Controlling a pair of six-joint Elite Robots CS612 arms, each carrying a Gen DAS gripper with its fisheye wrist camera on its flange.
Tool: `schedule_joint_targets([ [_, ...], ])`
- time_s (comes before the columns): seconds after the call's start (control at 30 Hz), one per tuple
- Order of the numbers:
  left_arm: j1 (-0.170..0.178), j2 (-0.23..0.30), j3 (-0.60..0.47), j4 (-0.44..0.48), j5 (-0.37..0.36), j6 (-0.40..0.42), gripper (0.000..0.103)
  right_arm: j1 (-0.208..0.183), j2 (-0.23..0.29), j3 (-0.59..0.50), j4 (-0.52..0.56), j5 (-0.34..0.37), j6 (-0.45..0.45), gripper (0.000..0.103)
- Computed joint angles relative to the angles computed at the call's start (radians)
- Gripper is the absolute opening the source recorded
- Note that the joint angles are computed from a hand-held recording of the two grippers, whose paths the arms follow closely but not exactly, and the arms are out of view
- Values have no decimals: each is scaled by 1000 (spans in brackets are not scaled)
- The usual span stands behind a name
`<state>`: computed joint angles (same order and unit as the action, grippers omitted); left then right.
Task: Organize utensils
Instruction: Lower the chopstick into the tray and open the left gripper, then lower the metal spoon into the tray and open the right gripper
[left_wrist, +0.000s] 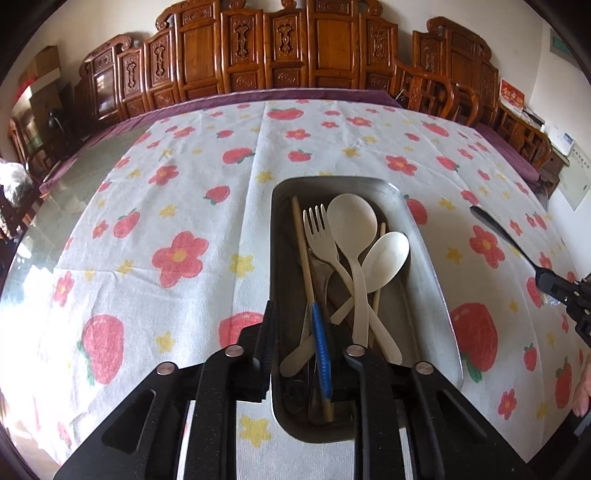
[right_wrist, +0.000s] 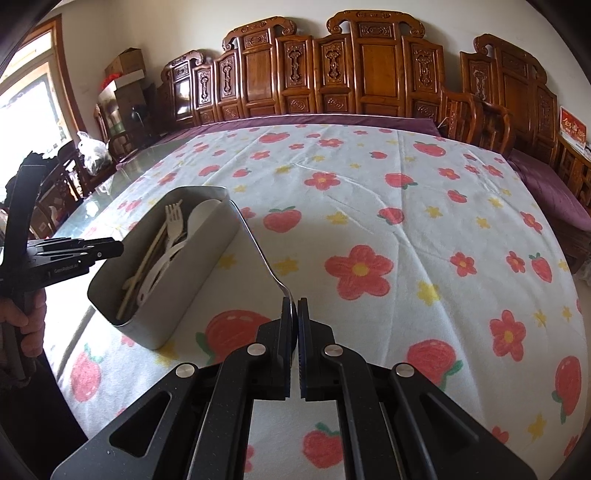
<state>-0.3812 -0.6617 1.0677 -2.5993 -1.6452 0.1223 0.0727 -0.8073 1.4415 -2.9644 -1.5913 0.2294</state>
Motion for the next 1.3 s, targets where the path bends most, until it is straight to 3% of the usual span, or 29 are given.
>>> schedule_joint_targets([
  [0.23,11,-16,38,-109,-21,24,33,21,13,-44,37,26,8,4],
  [0.63,44,-21,39,-165,-82,38,37,63,91,-213,165,35,28,4],
  [0.8,55,-15,27,-163,-83,31,37,86,145,-316,261,-4,16,4],
  [1.13,68,-13,15,-171,-102,6,37,124,228,-485,435,-145,1,4],
  [1.3,70,-15,17,-179,-109,-2,37,126,237,-501,450,-142,10,5],
])
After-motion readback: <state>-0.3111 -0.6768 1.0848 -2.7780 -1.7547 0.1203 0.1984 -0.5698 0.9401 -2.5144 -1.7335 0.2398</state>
